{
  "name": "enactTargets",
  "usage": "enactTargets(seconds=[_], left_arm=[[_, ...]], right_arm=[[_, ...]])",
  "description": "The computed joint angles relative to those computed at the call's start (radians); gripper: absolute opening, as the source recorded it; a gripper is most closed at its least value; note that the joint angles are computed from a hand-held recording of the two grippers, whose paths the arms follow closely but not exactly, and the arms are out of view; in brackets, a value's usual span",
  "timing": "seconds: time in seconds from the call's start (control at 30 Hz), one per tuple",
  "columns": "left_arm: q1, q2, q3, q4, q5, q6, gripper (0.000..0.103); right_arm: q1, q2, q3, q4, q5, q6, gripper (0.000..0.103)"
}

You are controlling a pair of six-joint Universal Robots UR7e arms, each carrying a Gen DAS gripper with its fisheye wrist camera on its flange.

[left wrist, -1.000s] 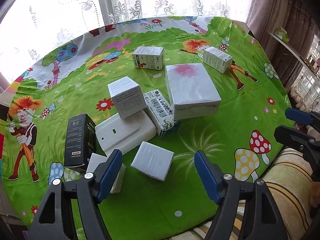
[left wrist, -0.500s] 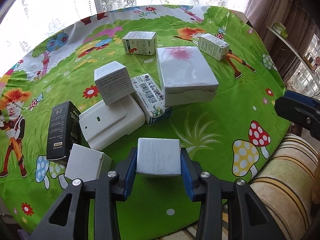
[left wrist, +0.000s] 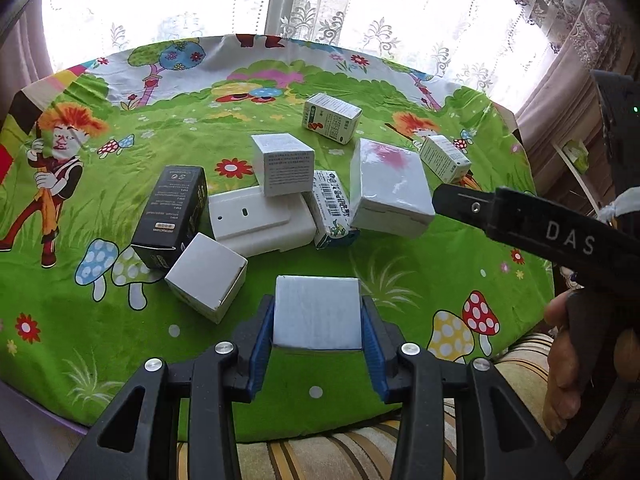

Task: Organize rigid objects
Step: 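Grasp the pink-stained white box with the right gripper while the left holds the cube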

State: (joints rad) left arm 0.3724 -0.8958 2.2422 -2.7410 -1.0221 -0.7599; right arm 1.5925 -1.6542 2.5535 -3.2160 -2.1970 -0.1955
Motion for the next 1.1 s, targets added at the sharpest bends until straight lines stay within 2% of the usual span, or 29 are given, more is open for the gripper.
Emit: enactTargets(seconds=[0.2, 0.37, 0.63, 0.73, 0.8, 0.83, 0.9, 1.0, 1.1], left_arm=[[-0.021, -0.04, 0.054, -0.023, 0.054, -0.103, 0.042], [-0.016, -0.054, 0.072, -0.04, 0.066, -0.126, 0.042], [-0.009, -0.058, 0.082, -0.047, 0.065, -0.139, 0.042], [-0.008, -0.058, 0.082, -0.048, 0.064, -0.14, 0.042], [-0.008, -0.059, 0.083, -0.048, 0.064, -0.141, 0.042], [-0.009, -0.059, 0.083, -0.047, 0.065, -0.142, 0.042], [-0.009, -0.059, 0.084, -0.049, 0.066, -0.144, 0.042], [-0.009, -0.059, 0.086, -0.049, 0.067, -0.149, 0.042], [-0.012, -0.059, 0.088, -0.05, 0.069, -0.151, 0.042]], right_arm=[[0.038, 0.114, -0.051, -0.048, -0.05, 0.043, 0.09], [0.059, 0.212, -0.099, -0.088, -0.125, 0.077, 0.09], [0.052, 0.305, -0.126, -0.148, -0.201, 0.052, 0.09], [0.051, 0.33, -0.126, -0.196, -0.225, 0.013, 0.088], [0.055, 0.341, -0.126, -0.205, -0.241, -0.008, 0.068], [0.053, 0.337, -0.125, -0.196, -0.237, -0.009, 0.063], [0.047, 0.328, -0.119, -0.188, -0.222, -0.011, 0.046], [0.043, 0.32, -0.107, -0.217, -0.212, -0.025, 0.036], [0.034, 0.292, -0.089, -0.238, -0.172, -0.042, 0.027]])
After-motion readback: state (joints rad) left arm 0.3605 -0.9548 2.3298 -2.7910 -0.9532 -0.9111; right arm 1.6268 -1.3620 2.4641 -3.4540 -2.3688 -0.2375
